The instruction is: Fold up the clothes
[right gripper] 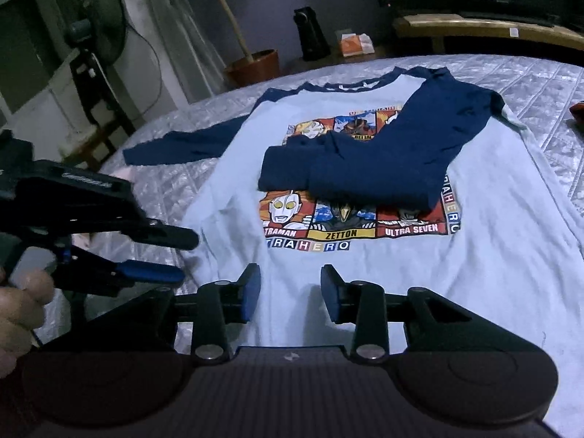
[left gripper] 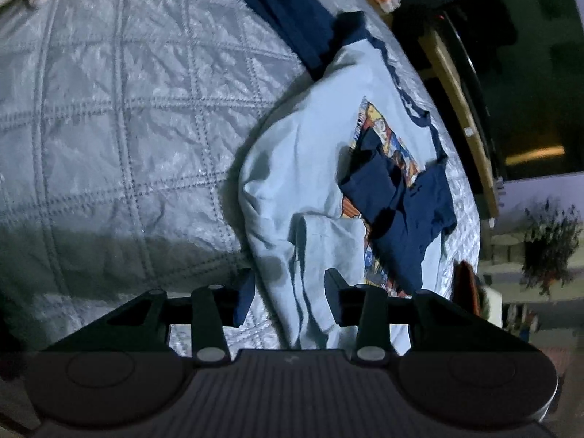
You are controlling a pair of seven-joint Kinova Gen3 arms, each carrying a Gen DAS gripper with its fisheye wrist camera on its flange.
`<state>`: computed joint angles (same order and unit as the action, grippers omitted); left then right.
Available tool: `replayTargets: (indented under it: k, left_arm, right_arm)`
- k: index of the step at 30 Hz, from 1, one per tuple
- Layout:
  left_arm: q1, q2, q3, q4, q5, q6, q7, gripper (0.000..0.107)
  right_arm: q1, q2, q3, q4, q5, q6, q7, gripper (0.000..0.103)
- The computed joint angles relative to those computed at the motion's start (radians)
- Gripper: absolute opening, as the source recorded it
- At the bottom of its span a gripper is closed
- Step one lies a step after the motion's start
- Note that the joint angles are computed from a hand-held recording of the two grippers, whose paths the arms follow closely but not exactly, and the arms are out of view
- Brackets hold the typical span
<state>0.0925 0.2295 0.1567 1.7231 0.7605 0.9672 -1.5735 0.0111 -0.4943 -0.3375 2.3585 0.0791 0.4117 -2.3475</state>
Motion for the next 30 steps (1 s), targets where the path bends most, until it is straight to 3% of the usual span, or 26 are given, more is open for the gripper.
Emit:
replayTargets:
  k: [6,12,17,22,30]
  left_arm:
    - [-0.008,0.008,0.003,0.026,0.075,-0.027,0.023,0.040]
    - [-0.014,-0.013,-0.007,0.015,0.066,-0.017,0.059,0.040]
    - [-0.048,-0.035,-0.015,0.041,0.159,-0.024,0.006,0.040]
    - [-0.056,-0.014,-0.011,0.040,0.226,-0.016,-0.040,0.041]
    - [-0.009,0.006,-0.009,0.009,0.096,-0.037,0.064,0.041]
  right_arm:
    - [-0.064,-0.002,0.070,0.019,-0.036,-0.021,0.048,0.054]
    - [-0.070,0.017,0.072,0.012,-0.040,0.019,0.067,0.057]
    - [-0.037,0.027,0.017,0.003,-0.003,0.032,0.061,0.060]
    - [-0.033,0.037,-0.023,-0.004,0.034,0.034,0.050,0.072]
    - [-0.052,0.030,-0.001,0.003,0.031,0.026,0.040,0.072]
